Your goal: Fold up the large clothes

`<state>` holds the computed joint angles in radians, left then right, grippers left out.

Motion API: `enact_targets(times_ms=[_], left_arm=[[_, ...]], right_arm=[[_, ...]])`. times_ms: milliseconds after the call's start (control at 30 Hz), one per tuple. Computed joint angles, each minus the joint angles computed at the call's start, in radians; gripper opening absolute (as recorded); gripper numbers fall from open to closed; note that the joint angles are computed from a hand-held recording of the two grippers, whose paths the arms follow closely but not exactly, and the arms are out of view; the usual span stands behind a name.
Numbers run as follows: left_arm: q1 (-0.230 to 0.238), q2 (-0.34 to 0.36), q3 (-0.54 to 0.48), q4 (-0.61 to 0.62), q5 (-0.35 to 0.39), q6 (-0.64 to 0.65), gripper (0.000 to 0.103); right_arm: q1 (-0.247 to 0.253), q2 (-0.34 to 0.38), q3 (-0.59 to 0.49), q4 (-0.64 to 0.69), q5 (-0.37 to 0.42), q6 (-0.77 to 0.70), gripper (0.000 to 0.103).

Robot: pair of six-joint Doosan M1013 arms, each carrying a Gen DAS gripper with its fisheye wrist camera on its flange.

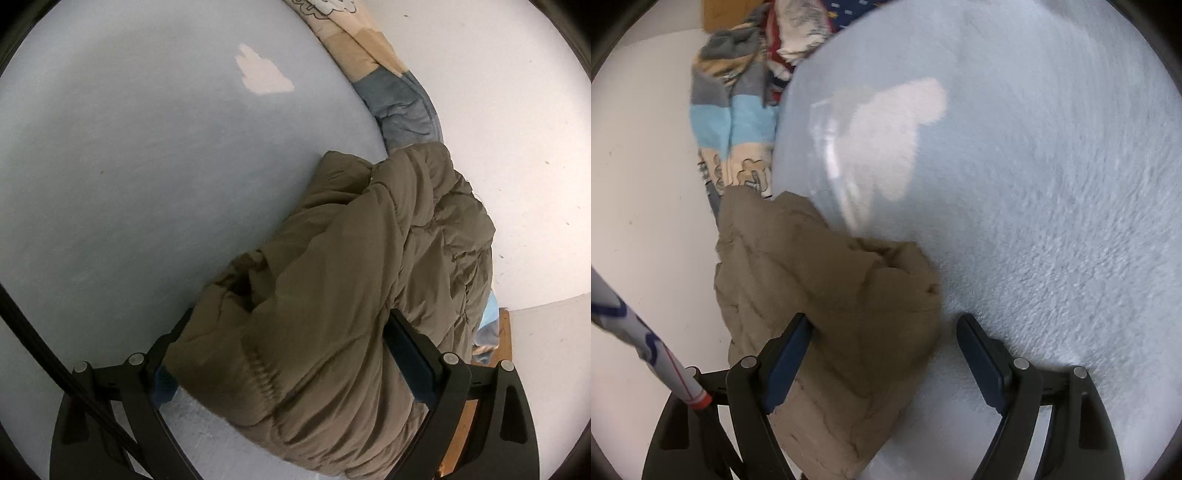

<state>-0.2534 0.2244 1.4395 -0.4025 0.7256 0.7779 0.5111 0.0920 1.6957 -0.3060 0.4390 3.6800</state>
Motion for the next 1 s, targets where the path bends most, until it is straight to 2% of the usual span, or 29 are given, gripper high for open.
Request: enact_targets(times_ms=[67,100,167,200,233,267,300,333,400,533,700,1000], left_arm=[[0.000,0.006,-0.007,-0.001,0.001,0.003,0.096],[0.001,0.005,-0.007,-0.002,0.001,0.006,0.096],[-0.006,0.012,-0.025,0.038,0.023,-0.002,0.096],[-0.011,0.015,-0.036,0.070,0.037,-0.007,0.088],[-0.017,0.017,-0.049,0.101,0.052,-0.002,0.080],[-0.022,0.017,-0.058,0.129,0.065,0.002,0.076],[-0.031,0.020,-0.076,0.172,0.084,0.009,0.067],[-0.039,0.023,-0.091,0.213,0.101,0.014,0.059],[-0.072,0.034,-0.136,0.352,0.154,0.022,0.051],[-0.127,0.050,-0.191,0.555,0.237,0.045,0.044],[-0.159,0.038,-0.207,0.670,0.244,0.062,0.040],[-0.163,-0.030,-0.195,0.674,0.219,0.104,0.038]], right_arm=[[-0.010,0.013,-0.011,0.011,-0.027,-0.044,0.086],[-0.015,0.019,-0.012,0.018,-0.066,-0.074,0.086],[-0.026,0.035,-0.029,0.101,-0.061,-0.200,0.088],[-0.026,0.037,-0.029,0.107,-0.063,-0.220,0.087],[-0.026,0.042,-0.031,0.079,-0.073,-0.216,0.078],[-0.027,0.047,-0.045,0.102,-0.041,-0.264,0.067],[-0.026,0.053,-0.067,0.117,0.000,-0.324,0.052],[-0.021,0.060,-0.098,0.100,0.058,-0.374,0.042],[-0.008,0.087,-0.183,0.063,0.200,-0.508,0.035],[0.037,0.139,-0.323,-0.052,0.421,-0.696,0.030],[0.081,0.197,-0.461,-0.189,0.621,-0.894,0.028],[0.134,0.173,-0.524,-0.292,0.683,-0.965,0.027]])
